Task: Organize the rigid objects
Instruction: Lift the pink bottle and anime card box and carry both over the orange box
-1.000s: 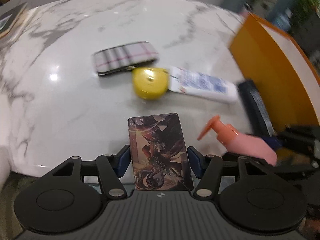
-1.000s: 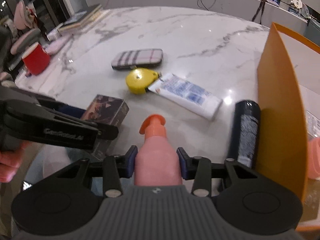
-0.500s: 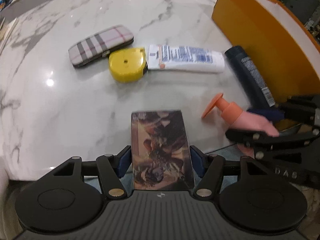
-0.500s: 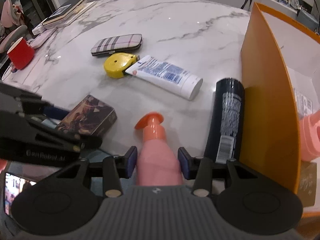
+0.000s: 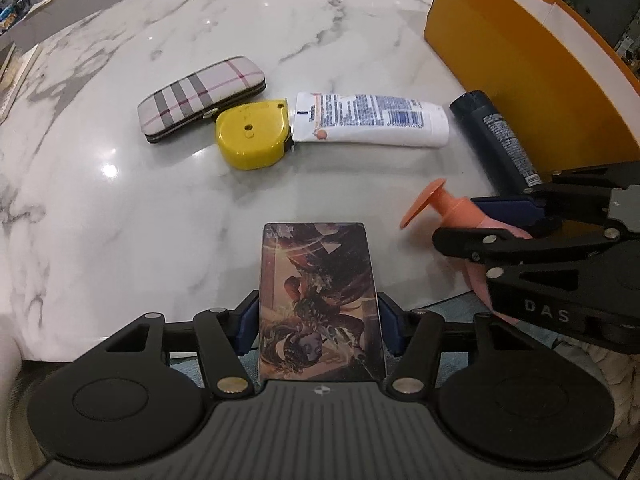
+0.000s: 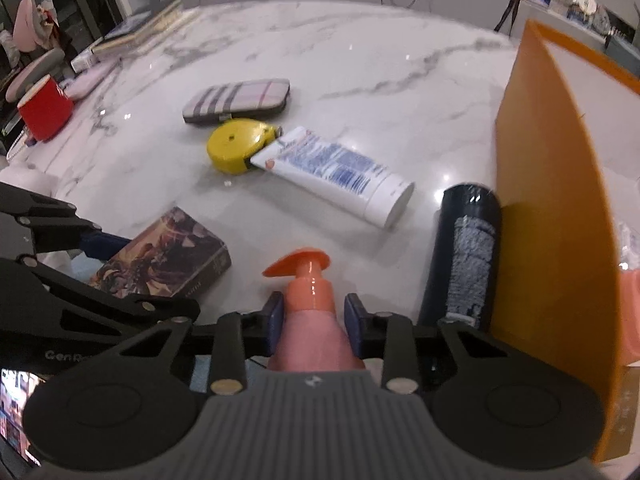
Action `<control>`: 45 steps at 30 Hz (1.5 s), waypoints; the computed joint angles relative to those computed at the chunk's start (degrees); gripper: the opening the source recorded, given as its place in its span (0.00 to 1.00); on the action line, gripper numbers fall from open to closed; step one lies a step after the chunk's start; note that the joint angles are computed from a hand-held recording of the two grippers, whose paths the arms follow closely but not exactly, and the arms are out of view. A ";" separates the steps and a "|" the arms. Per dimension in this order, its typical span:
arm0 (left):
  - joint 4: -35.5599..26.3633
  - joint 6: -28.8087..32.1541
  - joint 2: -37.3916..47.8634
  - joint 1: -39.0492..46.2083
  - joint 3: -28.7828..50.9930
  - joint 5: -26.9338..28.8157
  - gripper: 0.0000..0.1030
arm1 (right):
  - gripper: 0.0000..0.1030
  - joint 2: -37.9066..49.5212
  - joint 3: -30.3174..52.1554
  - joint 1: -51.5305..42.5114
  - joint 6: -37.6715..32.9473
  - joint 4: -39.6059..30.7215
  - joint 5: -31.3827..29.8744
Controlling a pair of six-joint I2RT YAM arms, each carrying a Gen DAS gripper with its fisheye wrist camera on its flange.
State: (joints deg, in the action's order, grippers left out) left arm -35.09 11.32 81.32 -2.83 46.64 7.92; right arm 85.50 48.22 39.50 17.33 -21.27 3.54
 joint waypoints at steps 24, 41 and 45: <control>-5.79 -9.13 -13.08 -16.84 12.60 -3.00 0.65 | 0.25 -33.26 -0.25 -9.93 -3.05 -13.19 1.77; -2.36 6.32 19.75 -31.94 39.43 -11.02 0.65 | 0.25 -22.93 4.63 -42.73 -14.45 -7.60 -13.41; -3.02 14.91 28.73 -31.47 45.71 -11.70 0.65 | 0.25 -16.44 5.30 -46.01 -14.64 -3.85 -16.48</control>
State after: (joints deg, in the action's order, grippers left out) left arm -38.11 26.23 110.05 -34.30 92.36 -3.78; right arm 69.06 53.52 -6.50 2.69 -25.12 -12.94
